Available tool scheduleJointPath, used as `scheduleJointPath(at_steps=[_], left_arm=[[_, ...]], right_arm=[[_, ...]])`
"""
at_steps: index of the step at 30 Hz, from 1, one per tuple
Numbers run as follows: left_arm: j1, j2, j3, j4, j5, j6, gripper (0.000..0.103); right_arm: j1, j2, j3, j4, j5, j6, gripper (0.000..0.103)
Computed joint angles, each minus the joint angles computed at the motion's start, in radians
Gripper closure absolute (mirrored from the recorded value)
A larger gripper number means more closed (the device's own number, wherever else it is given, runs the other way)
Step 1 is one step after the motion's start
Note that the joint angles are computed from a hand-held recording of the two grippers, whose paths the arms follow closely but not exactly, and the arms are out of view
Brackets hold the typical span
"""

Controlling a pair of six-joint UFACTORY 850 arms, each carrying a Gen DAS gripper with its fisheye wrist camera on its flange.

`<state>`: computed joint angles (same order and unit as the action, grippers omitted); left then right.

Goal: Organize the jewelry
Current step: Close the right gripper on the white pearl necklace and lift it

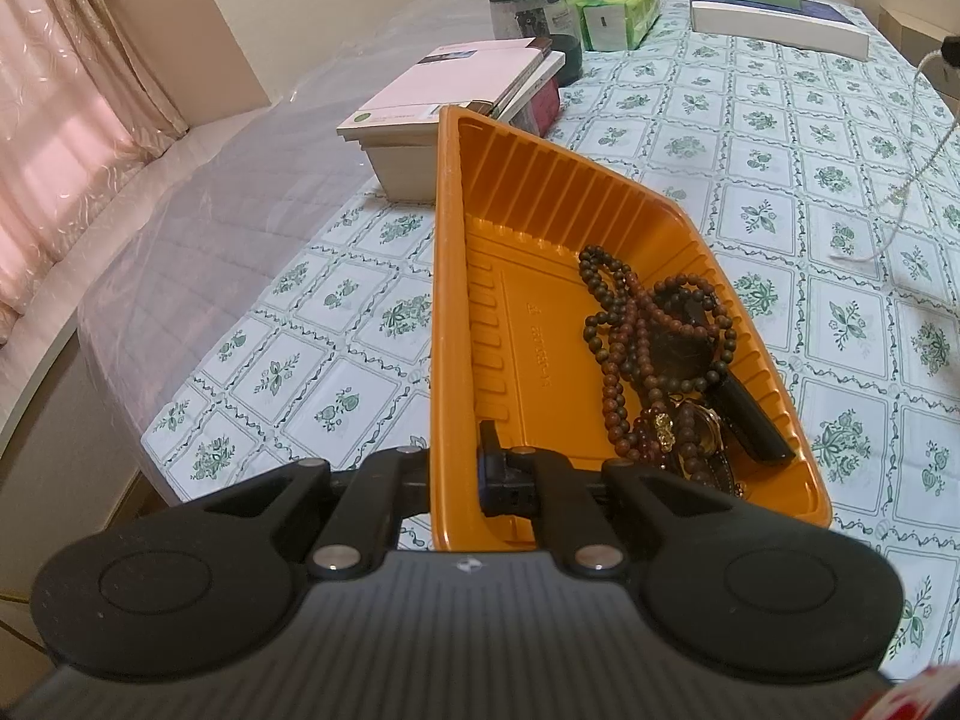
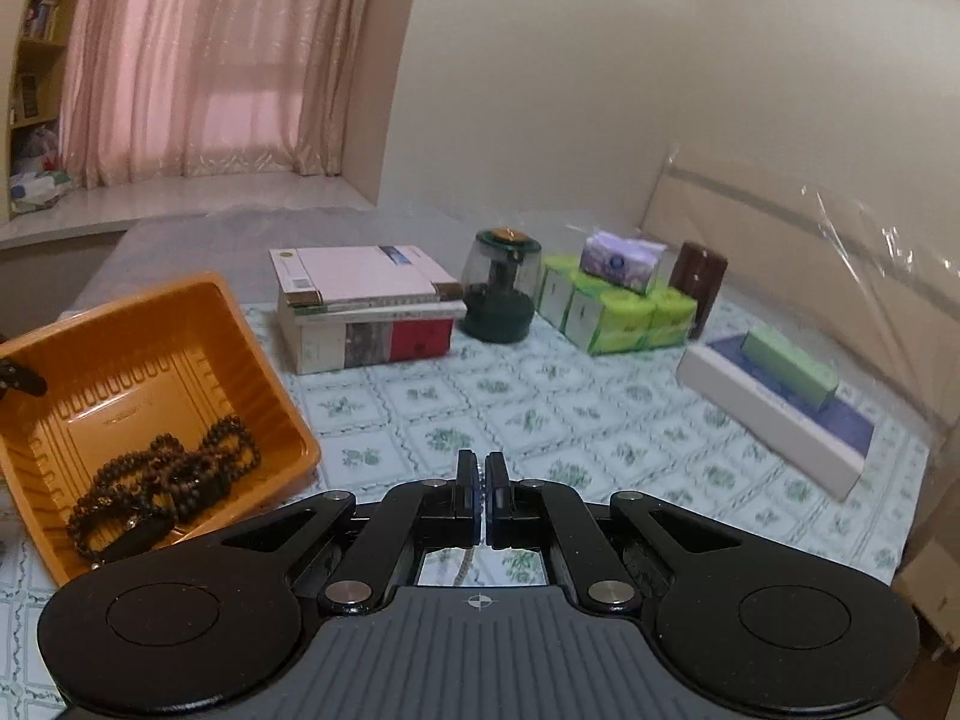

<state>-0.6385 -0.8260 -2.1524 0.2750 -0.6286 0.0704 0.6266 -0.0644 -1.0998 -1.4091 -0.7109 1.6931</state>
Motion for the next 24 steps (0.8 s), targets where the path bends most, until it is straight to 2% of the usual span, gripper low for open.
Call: scheduleJointPath(at_steps=[24], left_arm=[[0.002, 0.001, 0.002, -0.007, 0.006, 0.004, 0.097]], right_arm=[[0.024, -0.015, -0.079, -0.006, 0.055, -0.125, 0.102]])
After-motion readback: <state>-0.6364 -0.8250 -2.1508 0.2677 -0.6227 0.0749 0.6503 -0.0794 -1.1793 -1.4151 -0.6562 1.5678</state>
